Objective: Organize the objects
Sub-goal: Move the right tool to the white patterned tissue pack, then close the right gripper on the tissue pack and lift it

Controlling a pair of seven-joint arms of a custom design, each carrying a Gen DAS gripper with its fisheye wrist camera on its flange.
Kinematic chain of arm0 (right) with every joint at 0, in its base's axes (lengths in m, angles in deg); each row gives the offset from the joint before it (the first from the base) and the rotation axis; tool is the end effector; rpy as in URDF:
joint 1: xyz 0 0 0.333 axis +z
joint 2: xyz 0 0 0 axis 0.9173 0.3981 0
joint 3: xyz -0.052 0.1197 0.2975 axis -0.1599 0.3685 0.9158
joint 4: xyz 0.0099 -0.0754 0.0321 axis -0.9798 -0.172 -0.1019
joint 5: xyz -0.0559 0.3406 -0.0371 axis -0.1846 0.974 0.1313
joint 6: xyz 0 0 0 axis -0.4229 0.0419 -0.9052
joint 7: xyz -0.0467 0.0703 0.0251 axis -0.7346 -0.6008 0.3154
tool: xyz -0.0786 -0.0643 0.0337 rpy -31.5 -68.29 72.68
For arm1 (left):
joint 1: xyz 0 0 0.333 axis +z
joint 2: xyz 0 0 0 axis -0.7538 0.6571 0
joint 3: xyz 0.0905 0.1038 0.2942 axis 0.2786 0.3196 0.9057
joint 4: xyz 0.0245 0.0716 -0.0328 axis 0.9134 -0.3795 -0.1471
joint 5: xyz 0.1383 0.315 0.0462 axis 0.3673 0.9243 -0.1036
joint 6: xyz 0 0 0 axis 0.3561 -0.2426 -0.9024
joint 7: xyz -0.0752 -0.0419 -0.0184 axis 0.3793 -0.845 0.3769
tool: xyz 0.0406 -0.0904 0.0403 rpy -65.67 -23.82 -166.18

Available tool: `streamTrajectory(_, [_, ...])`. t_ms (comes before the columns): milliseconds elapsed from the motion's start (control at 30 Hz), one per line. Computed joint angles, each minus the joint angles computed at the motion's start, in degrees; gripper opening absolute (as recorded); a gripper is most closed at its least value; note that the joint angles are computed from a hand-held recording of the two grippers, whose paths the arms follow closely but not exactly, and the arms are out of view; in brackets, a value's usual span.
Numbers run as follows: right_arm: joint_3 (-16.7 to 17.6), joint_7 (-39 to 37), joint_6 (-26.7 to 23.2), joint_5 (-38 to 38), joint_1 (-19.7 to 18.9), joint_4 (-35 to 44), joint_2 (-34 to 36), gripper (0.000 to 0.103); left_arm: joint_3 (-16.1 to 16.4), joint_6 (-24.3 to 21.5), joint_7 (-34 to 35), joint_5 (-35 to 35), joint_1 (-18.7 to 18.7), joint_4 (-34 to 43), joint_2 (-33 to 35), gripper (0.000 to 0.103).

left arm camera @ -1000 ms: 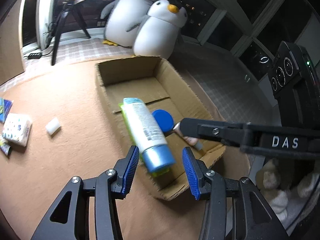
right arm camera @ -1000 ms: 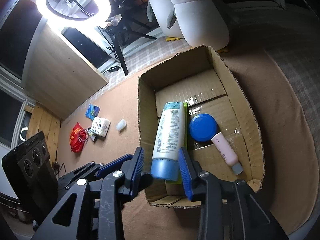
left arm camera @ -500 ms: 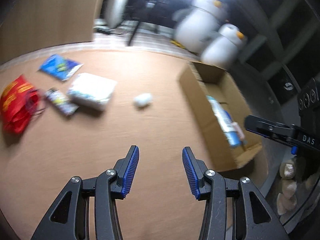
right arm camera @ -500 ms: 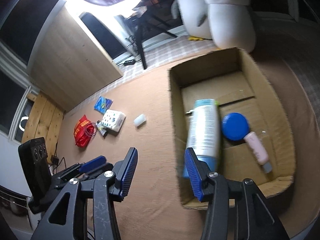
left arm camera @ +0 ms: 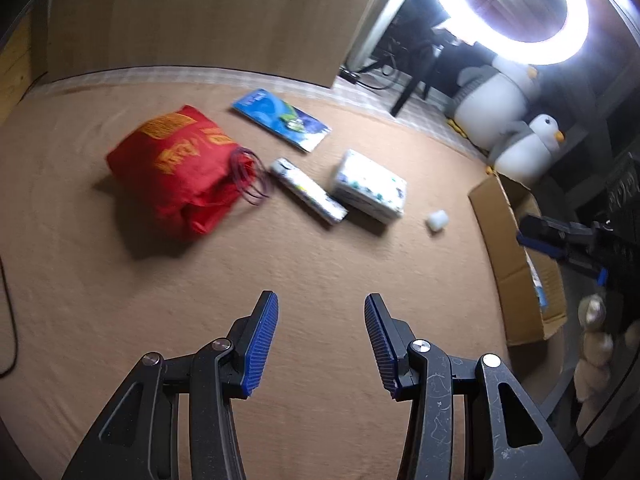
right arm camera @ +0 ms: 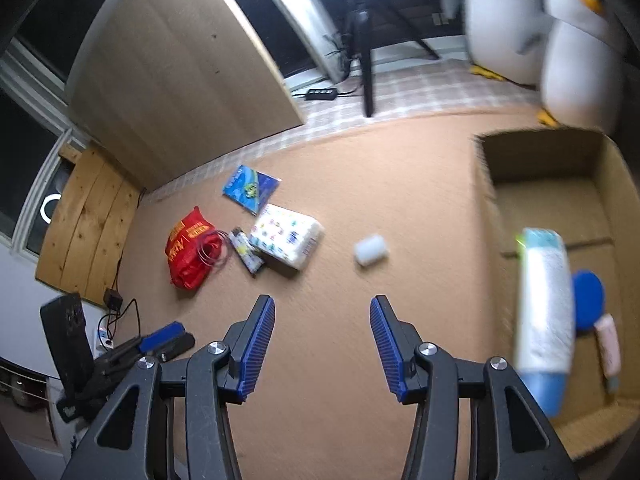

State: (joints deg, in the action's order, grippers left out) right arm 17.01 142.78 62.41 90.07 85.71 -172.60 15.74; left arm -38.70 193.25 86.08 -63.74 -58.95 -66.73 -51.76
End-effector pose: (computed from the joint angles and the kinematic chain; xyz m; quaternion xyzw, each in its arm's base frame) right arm 0.4667 0.2009 0.5970 -0.7594 0.5776 0.0597 0.2936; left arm 0.3516 -0.2100 0.5578 -0.7788 0.5598 -0.2741 0.0707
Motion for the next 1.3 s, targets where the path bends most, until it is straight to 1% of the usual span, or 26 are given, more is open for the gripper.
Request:
streamTrajectory(133, [2.15,2.30,-0.02,-3.02,0.98,7.16,6.71,0.046,0.49,0.20,0.22,0.10,0.42,-0.83,-1.27,0.049])
streamTrajectory(367, [5.79,8.86,-2.35,-12.13,2.67,21.14,19.85,0.046,1.56,-0.23,1.29,-2.00,0.31,-3.74,-4.87,0.049])
streamTrajectory(500, [6.55,12.61,-4.17,-16.32,3.54,27.70,25.75,0.046,1.99,-0.62,1.81,-3.14,0.66,-5.58,-6.94,0.049])
streamTrajectory(567, [7.01,13.98,-5.47,-16.99,3.61,30.65,28.40,0.046,2.07,-0.78,1.97,-3.56,0.93,-6.43,-7.75,0.049])
streamTrajectory(633, [7.45,14.39,-6.54,-17.45,3.66,32.52,30.02,0.046,2.29,-0.67,2.22,-4.22,1.00,-7.23,-8.31,0.049])
streamTrajectory(767, [7.20,16.06,-8.46,-20.82,4.71,35.27,32.42,0.046,2.44,-0.42,2.81,-5.05,1.21,-8.07,-8.81,0.049])
streamTrajectory(933, [7.67,16.11,-9.87,-19.45,3.48,34.54,32.16,0.045,2.30,0.09,3.25,-5.76,1.32,-8.21,-8.69,0.049])
streamTrajectory(1033, [7.86,15.69,-9.99,-17.76,2.53,32.14,30.50,0.041,1.99,0.51,3.43,-5.99,1.13,-7.77,-7.97,0.049])
streamTrajectory(1200, [8.11,13.84,-8.70,-13.41,0.81,24.88,25.81,0.040,1.38,1.15,3.78,-6.31,0.12,-6.71,-6.36,0.049])
streamTrajectory(1300, [8.07,12.39,-7.32,-10.30,0.16,19.09,22.07,0.040,1.05,1.52,4.05,-6.58,-0.78,-6.36,-5.44,0.049])
